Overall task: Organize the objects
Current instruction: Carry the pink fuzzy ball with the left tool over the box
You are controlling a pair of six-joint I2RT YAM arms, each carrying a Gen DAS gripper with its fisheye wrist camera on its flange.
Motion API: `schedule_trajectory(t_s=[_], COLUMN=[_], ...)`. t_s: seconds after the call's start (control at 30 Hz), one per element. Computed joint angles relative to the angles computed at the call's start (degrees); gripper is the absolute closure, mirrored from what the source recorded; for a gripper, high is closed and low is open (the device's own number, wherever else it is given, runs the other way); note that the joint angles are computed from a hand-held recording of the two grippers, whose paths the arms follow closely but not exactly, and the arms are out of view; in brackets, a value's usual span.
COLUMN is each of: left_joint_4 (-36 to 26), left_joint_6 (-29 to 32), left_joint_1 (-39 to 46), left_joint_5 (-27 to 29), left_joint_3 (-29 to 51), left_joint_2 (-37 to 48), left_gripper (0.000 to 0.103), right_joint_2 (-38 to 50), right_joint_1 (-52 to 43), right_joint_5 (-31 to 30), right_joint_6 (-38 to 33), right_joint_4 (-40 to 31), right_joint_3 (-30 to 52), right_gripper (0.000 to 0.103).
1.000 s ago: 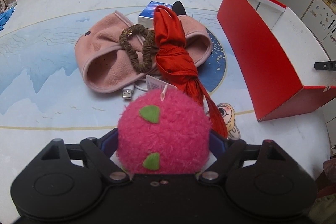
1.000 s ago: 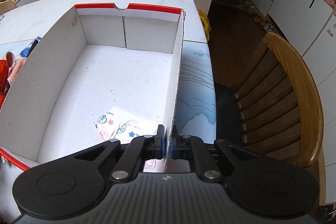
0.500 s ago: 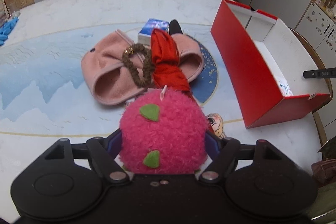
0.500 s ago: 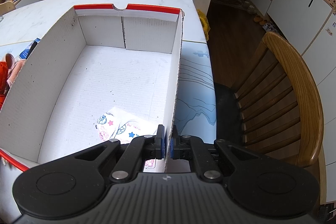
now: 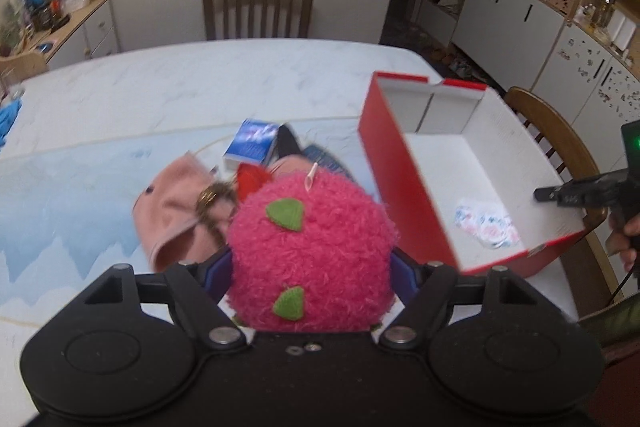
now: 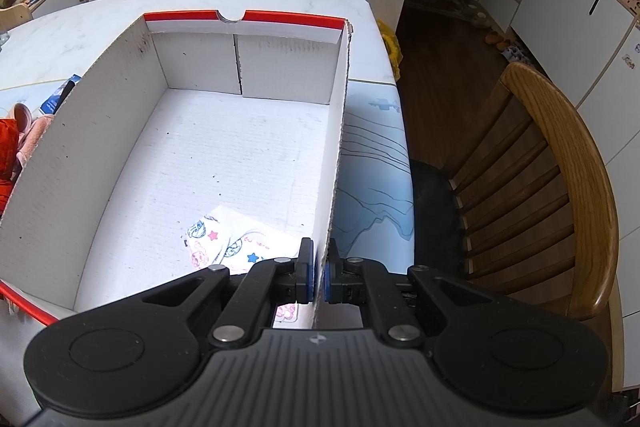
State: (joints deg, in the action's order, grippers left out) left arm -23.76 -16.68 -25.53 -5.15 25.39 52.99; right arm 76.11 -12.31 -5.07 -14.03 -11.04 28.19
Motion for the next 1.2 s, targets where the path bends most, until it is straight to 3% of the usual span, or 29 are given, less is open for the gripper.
schedule_trajectory(t_s=[0.6, 1.2], left_joint_4=[5.6, 4.0], left_joint_6=[-1.5, -0.6], left_joint_1=[-11.8, -17.4], left_joint_5=[-5.0, -3.4], left_joint_3=[23.7, 49.7], left_joint_2=[25.8, 60.2], left_gripper=[0.027, 0.027], right_joint_2=[0.0, 3.2], right_joint_1=[-2.0, -7.3], right_joint_5=[-2.9, -8.5], right_joint_6=[-1.1, -5.0], right_joint_4=[0.3, -0.1], right_joint_3=[-0.3, 1.7], right_gripper=[0.098, 0.098])
